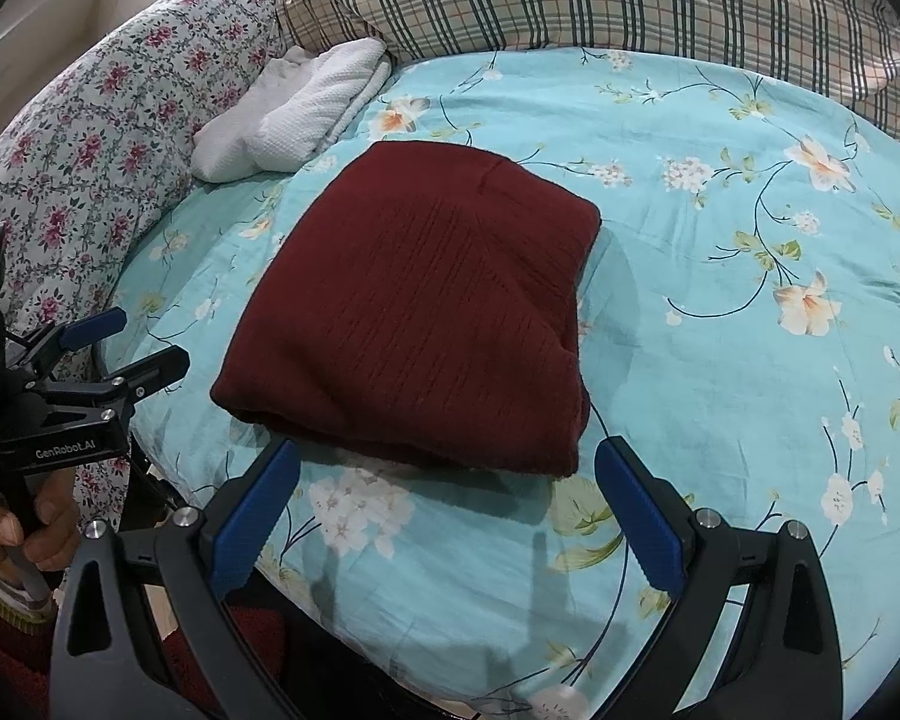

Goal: Fold large clothes

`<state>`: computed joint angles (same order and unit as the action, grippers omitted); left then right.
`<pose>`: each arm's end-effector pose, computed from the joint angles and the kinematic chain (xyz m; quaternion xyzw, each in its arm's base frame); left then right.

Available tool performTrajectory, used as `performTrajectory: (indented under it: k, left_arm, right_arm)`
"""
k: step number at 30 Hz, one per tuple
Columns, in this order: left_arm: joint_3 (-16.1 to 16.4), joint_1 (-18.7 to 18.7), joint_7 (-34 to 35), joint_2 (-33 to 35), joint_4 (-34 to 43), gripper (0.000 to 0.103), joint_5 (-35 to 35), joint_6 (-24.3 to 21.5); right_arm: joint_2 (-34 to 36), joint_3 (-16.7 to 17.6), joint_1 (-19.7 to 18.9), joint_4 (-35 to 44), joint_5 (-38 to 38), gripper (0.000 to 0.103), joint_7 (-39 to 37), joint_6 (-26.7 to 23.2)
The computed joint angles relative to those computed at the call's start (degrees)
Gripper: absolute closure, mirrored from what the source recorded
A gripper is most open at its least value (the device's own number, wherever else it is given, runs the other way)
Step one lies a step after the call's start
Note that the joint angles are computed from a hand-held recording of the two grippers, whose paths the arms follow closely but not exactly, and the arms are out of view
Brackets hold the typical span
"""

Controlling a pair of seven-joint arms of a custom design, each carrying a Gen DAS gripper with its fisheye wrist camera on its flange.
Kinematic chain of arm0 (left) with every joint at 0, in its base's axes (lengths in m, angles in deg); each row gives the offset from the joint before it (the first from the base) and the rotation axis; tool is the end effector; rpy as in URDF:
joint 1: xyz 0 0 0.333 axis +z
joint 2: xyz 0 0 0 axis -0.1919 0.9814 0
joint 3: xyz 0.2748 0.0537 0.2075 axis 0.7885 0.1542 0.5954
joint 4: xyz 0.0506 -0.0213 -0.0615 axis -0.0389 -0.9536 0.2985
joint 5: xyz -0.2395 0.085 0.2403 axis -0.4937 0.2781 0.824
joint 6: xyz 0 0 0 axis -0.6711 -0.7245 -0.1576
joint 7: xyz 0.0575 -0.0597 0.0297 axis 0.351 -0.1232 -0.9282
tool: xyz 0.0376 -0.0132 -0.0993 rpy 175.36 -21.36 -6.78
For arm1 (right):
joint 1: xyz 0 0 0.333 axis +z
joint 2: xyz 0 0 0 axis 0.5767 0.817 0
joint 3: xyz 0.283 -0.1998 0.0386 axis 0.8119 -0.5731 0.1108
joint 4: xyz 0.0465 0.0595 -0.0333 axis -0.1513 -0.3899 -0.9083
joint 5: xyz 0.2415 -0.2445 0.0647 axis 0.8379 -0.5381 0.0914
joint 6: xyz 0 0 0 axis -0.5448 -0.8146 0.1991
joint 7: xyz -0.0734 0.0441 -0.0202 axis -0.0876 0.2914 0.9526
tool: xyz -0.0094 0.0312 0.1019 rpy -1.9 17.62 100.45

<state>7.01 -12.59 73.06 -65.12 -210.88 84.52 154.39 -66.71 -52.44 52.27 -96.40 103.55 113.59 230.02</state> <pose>0.4529 -0.1419 0.5404 -0.7392 0.5905 -0.1344 0.2948 0.5741 0.3079 0.5258 -0.8308 0.4445 -0.0280 0.3339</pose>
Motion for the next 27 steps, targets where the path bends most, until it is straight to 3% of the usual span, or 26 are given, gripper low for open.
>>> performTrajectory:
  k: [27]
  left_arm:
    - [-0.2,-0.4,0.1,-0.4,0.0,0.004,-0.5,-0.1]
  right_arm:
    - [-1.4,-0.2,-0.4,-1.3,1.4,0.004,-1.7,0.0]
